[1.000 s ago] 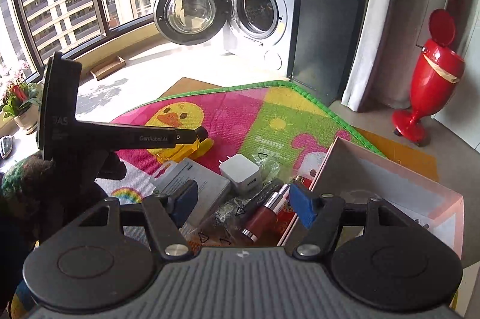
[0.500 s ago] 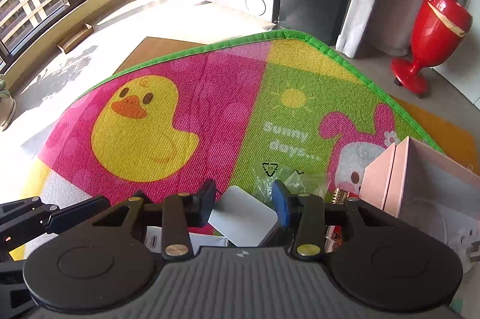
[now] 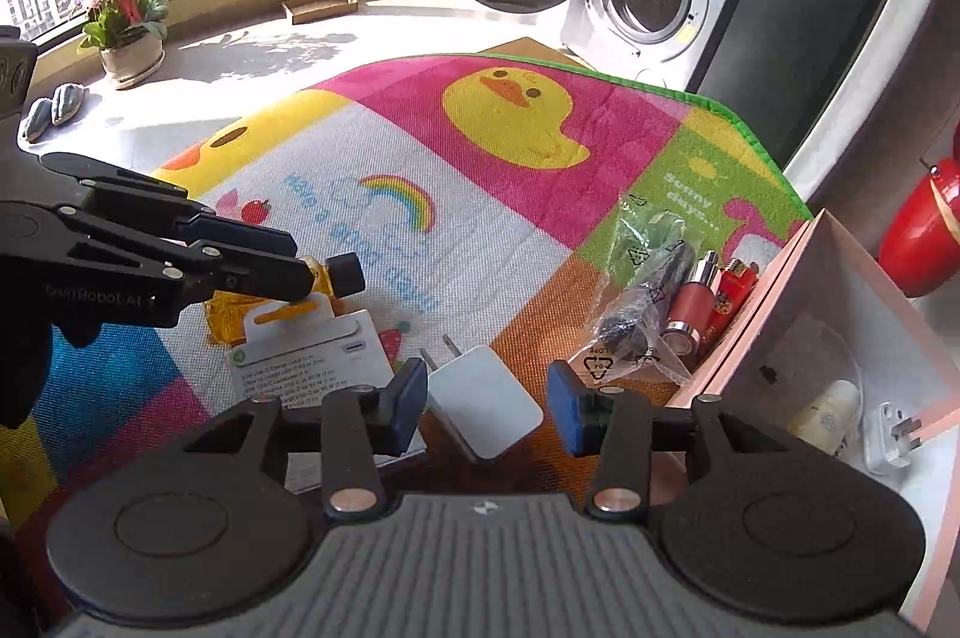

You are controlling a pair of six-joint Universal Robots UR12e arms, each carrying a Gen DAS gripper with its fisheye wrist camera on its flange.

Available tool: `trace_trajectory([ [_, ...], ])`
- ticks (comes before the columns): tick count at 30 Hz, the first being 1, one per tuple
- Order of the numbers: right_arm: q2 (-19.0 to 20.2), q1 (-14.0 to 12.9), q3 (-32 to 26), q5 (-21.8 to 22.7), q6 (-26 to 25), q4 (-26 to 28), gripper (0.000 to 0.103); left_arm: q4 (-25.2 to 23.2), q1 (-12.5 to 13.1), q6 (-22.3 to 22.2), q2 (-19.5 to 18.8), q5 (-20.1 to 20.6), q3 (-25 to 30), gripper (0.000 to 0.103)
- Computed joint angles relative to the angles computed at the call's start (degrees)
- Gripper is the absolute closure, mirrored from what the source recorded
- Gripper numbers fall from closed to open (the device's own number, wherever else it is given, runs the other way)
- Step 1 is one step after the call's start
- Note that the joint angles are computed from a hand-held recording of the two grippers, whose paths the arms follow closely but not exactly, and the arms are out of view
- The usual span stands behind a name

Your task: Organize rigid objects

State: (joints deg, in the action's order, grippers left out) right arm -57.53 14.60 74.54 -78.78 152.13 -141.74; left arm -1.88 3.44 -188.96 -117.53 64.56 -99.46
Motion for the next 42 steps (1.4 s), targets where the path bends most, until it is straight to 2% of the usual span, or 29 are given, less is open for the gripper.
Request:
trace_trajectory([
  [2, 0.1, -0.3, -1.2, -1.1, 3.1, -0.5, 0.06, 3.3, -0.4, -2.6, -0.5, 1.2, -0.5, 0.074],
  [4, 1.9, -1.0, -5.8, -2.1, 9.7, 2.2, 0.06, 6.6, -0.5, -5.9, -1.3, 1.6, -0.8, 0.074],
  [7, 5.7, -1.8, -14.0, -2.0, 17.1, 10.0, 0.06, 11.2, -0.5, -8.9, -2.5, 1.1, -1.3, 0.072],
  [10, 10.5, -1.3, -22.3, -4.3, 20.7, 17.0, 0.06, 11.5, -0.4, -9.1, -2.6, 0.3, -1.4, 0.072],
  [13, 15.7, 0.3, -30.2, -10.1, 20.2, 21.4, 0.06, 11.8, -0.3, -9.8, -2.8, -0.1, -1.2, 0.072],
  [15, 19.9, 1.6, -36.3, -17.4, 19.0, 23.0, 0.063, 12.1, -0.1, -10.6, -2.9, -0.6, -1.3, 0.072],
  [16, 21.5, 2.0, -38.8, -19.8, 18.5, 24.0, 0.066, 12.2, 0.0, -10.9, -2.9, -0.8, -1.3, 0.072],
  [18, 25.3, 2.9, -44.8, -25.8, 17.6, 26.7, 0.081, 12.4, 0.1, -11.6, -3.0, -1.4, -1.4, 0.072],
  [20, 28.5, 3.6, -50.1, -30.9, 14.4, 29.1, 0.089, 12.5, 0.2, -11.8, -3.1, -1.6, -1.4, 0.072],
  [22, 30.7, 4.4, -52.8, -37.1, 9.6, 29.3, 0.091, 12.6, 0.2, -11.8, -3.1, -1.6, -1.4, 0.072],
  [24, 31.9, 4.8, -53.8, -41.0, 5.9, 29.3, 0.094, 12.6, 0.2, -12.0, -3.1, -1.7, -1.4, 0.072],
  [27, 32.5, 5.1, -54.1, -42.3, 3.6, 30.5, 0.094, 12.7, 0.3, -12.4, -3.2, -2.0, -1.4, 0.072],
  [31, 28.9, 5.8, -46.1, -44.1, -2.1, 25.5, 0.096, 12.8, 0.4, -12.9, -3.3, -2.3, -1.4, 0.072],
  [37, 18.9, 5.1, -31.0, -34.5, -2.4, 24.5, 0.098, 12.7, 0.6, -13.3, -3.3, -2.7, -1.4, 0.072],
  [40, 14.2, 4.0, -24.7, -26.9, -0.5, 24.6, 0.098, 12.7, 0.6, -13.3, -3.3, -2.7, -1.3, 0.072],
  [42, 11.3, 2.9, -21.2, -20.2, 0.5, 25.1, 0.098, 12.8, 0.6, -13.6, -3.4, -2.8, -1.3, 0.072],
])
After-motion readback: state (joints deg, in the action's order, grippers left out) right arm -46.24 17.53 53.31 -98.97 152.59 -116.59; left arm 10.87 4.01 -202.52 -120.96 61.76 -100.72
